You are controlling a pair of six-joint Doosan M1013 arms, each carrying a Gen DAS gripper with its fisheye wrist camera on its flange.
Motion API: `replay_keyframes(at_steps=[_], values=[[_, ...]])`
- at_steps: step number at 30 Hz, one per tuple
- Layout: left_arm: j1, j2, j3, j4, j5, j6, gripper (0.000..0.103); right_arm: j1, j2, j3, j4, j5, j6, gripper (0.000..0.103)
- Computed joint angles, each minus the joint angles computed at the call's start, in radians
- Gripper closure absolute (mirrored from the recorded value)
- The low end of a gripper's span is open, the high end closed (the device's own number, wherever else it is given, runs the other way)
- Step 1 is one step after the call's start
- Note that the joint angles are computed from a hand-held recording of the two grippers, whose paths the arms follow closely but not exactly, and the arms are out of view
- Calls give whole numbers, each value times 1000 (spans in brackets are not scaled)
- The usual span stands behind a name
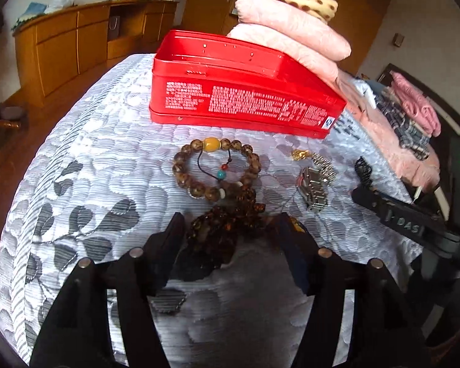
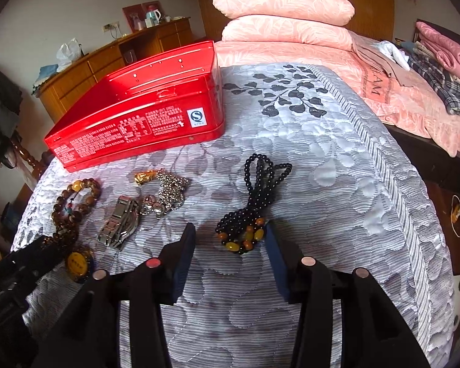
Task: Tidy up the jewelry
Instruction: 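Grasp the brown bead strand with the left gripper while the right gripper grasps the black bead necklace, then carry the brown strand and black necklace into the red box and open both grippers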
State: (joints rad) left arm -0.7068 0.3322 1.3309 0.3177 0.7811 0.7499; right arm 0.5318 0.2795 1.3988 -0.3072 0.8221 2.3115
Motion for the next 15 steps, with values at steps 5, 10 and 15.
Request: replay_keyframes(at_steps=[5,10,15], values=[[2,0,1,-18,-20,27,77,-10,-12,17,22,-31,12,78],[1,-10,17,-19,-48,20,77,-12,-31,39,40,-85,-23,84],[0,-32,36,-7,-90,7,78,-5,-50,48,38,-108,-35,85]])
